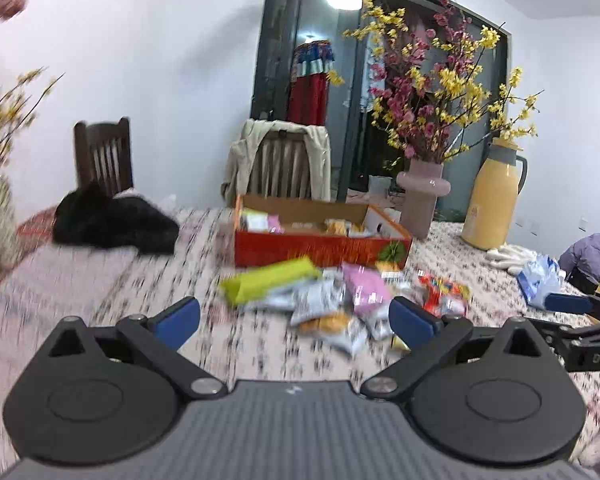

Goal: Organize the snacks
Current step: 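Withdraw both tools from the box back toward the snack pile, then grasp the lime-green packet with the left tool while the right tool grasps a silver packet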

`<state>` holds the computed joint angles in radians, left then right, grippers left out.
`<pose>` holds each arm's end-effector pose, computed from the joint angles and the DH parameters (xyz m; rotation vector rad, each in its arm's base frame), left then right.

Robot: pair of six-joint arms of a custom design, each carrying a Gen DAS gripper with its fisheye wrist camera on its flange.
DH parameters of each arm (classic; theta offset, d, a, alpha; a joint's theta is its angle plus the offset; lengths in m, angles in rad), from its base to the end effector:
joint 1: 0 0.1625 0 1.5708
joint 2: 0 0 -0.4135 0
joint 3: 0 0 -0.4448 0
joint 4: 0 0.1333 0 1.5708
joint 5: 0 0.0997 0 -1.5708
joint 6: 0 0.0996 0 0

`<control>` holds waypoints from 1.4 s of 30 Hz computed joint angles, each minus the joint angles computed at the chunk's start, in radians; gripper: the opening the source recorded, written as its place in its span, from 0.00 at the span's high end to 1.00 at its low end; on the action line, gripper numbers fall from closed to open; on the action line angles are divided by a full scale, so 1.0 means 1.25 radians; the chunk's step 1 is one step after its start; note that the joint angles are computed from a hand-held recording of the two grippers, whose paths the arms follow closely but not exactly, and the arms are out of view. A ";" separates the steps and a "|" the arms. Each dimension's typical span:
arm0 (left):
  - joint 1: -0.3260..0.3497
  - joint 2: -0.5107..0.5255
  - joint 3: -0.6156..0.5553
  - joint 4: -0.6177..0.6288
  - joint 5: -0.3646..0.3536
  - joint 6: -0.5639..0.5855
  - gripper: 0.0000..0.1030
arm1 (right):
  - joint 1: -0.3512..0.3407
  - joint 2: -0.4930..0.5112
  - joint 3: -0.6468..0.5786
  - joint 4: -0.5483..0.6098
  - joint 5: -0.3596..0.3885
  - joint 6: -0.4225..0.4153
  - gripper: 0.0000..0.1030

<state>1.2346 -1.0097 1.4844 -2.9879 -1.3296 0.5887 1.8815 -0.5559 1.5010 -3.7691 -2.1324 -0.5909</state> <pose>-0.1000 -0.7622 0.3331 0.9862 2.3274 -1.2366 0.2974 -0.6638 0.0886 0.5116 -2.0465 1.3971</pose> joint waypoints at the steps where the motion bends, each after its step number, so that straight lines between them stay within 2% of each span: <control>1: 0.004 -0.009 0.022 -0.011 0.011 0.002 0.00 | 0.000 0.003 0.015 -0.027 -0.007 -0.003 0.07; 6: 0.028 -0.040 0.083 0.034 0.067 -0.044 0.00 | 0.003 0.052 0.078 -0.186 -0.056 0.015 0.05; 9: 0.034 -0.050 0.102 0.049 0.089 -0.036 0.00 | 0.004 0.058 0.110 -0.175 -0.089 0.050 0.05; 13: 0.038 -0.056 0.109 0.043 0.083 -0.035 0.00 | 0.008 0.061 0.116 -0.193 -0.114 0.049 0.05; 26: 0.039 -0.033 0.080 0.062 0.083 -0.041 0.00 | 0.007 0.063 0.091 -0.140 -0.110 0.070 0.05; 32: 0.041 0.019 0.002 0.091 0.098 -0.007 0.02 | -0.005 0.060 0.056 -0.074 -0.113 0.093 0.06; 36: 0.046 0.072 -0.088 0.121 0.094 0.020 0.03 | -0.014 0.061 0.002 -0.003 -0.080 0.092 0.10; 39: 0.048 0.120 -0.174 0.150 0.094 0.050 0.03 | -0.021 0.076 -0.078 0.111 -0.048 0.107 0.11; 42: 0.051 0.179 -0.279 0.186 0.092 0.092 0.03 | -0.029 0.124 -0.224 0.273 -0.020 0.116 0.17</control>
<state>1.2984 -0.7865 1.1358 -2.7553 -1.2140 0.7034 1.8455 -0.4013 1.2214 -3.4276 -2.1579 -0.4462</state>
